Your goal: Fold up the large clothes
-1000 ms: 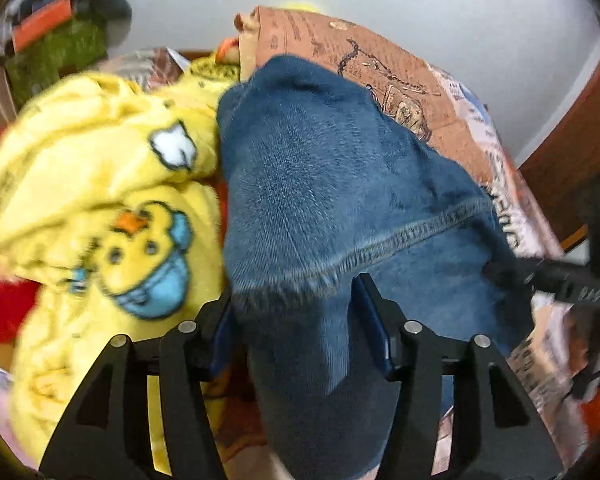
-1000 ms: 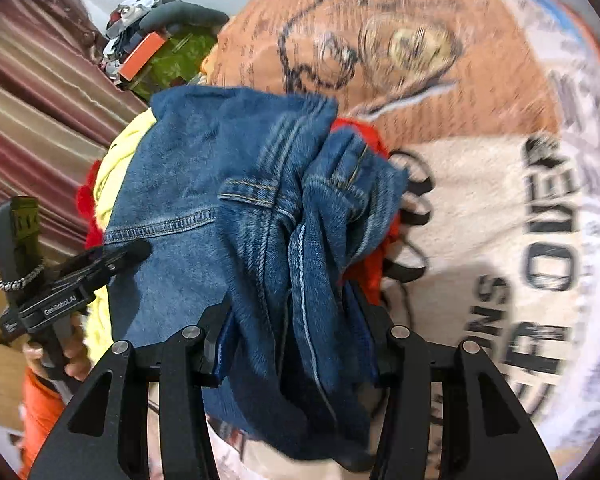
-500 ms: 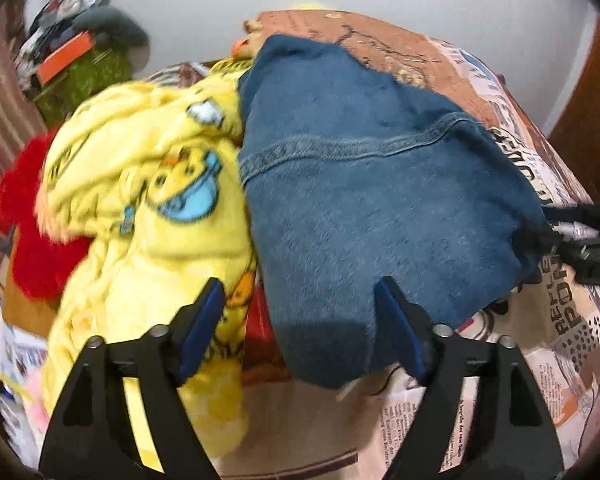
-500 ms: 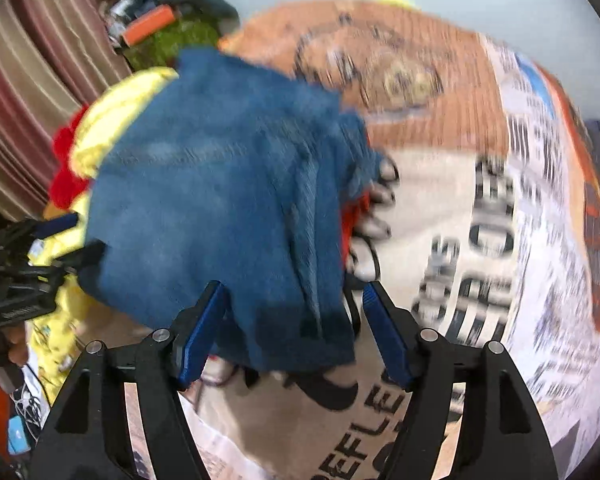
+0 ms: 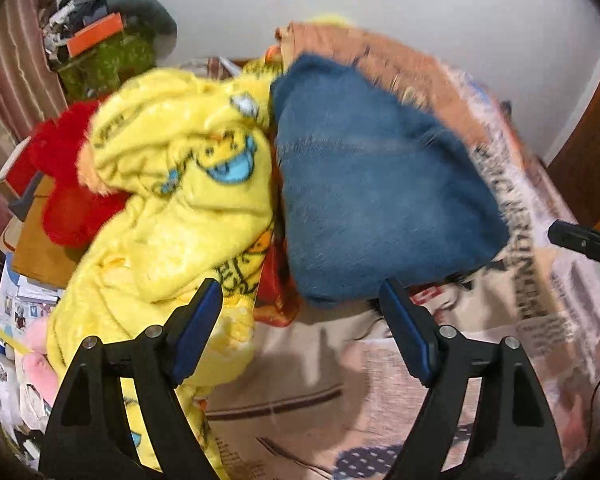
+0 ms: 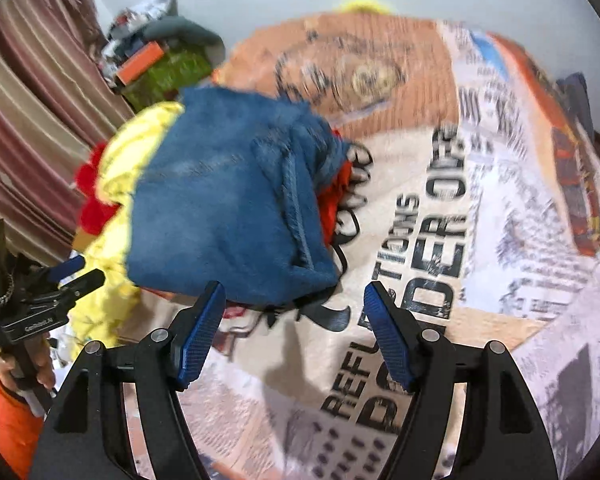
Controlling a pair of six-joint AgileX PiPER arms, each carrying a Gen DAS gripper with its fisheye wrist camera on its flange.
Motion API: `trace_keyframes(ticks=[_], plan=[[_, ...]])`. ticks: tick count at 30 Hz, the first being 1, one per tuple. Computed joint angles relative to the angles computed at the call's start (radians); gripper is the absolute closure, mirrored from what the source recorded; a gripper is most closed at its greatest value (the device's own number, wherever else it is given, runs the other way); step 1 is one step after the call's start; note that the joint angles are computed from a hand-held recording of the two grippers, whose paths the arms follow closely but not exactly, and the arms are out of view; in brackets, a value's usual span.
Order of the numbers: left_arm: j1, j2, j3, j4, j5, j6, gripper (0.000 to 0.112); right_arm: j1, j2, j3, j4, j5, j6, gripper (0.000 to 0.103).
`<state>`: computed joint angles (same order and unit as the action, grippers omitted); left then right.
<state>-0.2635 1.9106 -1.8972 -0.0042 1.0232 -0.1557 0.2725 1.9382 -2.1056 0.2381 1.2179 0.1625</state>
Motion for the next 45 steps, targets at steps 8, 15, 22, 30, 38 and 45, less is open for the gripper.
trace_keyframes(ticks=[8, 15, 22, 30, 38, 45], plan=[[-0.092, -0.241, 0.024, 0.064, -0.049, -0.048, 0.032, 0.132, -0.209, 0.026, -0.128, -0.084, 0.06, 0.035], [-0.261, -0.476, 0.103, 0.254, -0.158, -0.208, 0.032, 0.275, -0.421, 0.126, -0.316, -0.22, 0.163, 0.035], [-0.558, -0.658, 0.224, 0.705, -0.164, -0.546, 0.032, 0.486, -0.601, 0.29, -0.648, -0.349, 0.396, 0.035], [-0.885, -0.738, 0.343, 1.137, 0.014, -0.84, 0.032, 0.735, -0.676, 0.415, -1.097, -0.306, 0.718, 0.025], [-0.937, -0.74, 0.402, 1.213, 0.079, -0.93, 0.01, 0.807, -0.646, 0.408, -1.267, -0.233, 0.787, 0.0], [-0.917, -0.732, 0.399, 1.18, 0.081, -0.909, 0.01, 0.826, -0.635, 0.396, -1.271, -0.196, 0.772, 0.0]])
